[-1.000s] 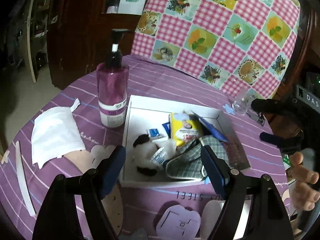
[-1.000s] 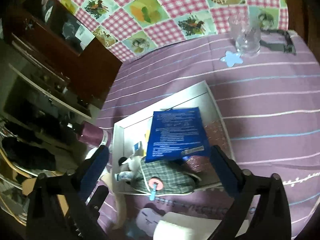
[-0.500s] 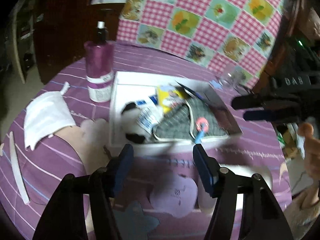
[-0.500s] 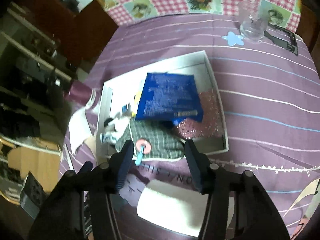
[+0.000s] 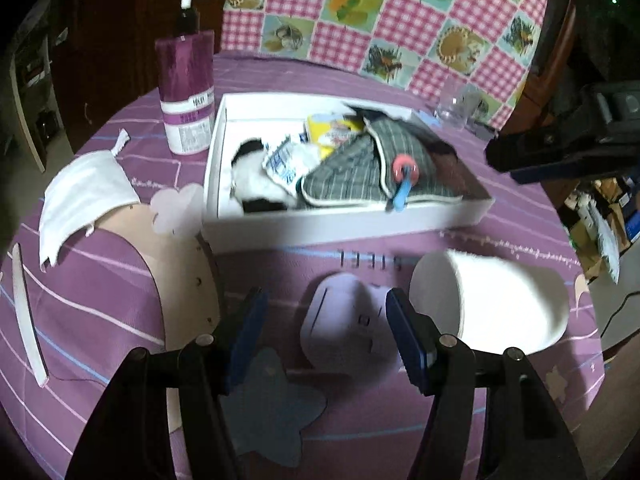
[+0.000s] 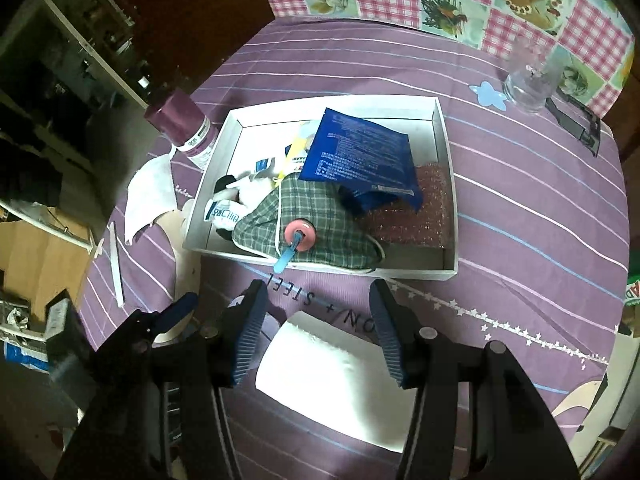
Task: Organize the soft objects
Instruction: 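Move the left tool down to the lavender pad on the table, then grasp the lavender pad with the left tool and lift it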
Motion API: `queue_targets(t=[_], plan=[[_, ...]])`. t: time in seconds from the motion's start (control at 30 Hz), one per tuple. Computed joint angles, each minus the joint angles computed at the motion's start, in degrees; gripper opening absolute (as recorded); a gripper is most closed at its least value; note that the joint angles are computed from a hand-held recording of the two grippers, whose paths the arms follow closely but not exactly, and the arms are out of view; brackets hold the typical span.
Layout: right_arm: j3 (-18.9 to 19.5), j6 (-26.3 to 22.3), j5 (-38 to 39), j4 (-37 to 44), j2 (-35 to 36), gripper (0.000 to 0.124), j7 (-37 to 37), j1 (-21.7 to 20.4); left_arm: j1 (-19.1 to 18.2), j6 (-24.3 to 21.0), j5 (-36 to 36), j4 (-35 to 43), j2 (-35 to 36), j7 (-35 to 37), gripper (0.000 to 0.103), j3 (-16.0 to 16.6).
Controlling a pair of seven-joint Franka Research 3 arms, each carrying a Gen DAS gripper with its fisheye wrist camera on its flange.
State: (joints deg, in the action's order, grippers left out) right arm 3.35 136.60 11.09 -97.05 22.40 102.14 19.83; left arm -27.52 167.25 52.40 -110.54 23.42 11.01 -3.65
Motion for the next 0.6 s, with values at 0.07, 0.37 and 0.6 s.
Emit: queue_targets(t=[0.07,0.37,0.6], plan=[[-0.68,-1.05,-2.16,-0.25,-0.25,0.054,0.37,0.61,1.44,0.26,-2.89,0.05,0.85,3.14,0.062,-1.77],[0.84,-5.86,-1.18,-1.10,-0.21,0.054,-6.90,-1.59,1.73,1.75,-9.97,0.81,2.99,12.29,0.041,-3.20],[0.87,-8.30,1.54,4.20,5.13,0.055,-7.00,-0.11,-12.52,6.33,5.87,-1.48,-0.72,-10.07,0.014,14.57]])
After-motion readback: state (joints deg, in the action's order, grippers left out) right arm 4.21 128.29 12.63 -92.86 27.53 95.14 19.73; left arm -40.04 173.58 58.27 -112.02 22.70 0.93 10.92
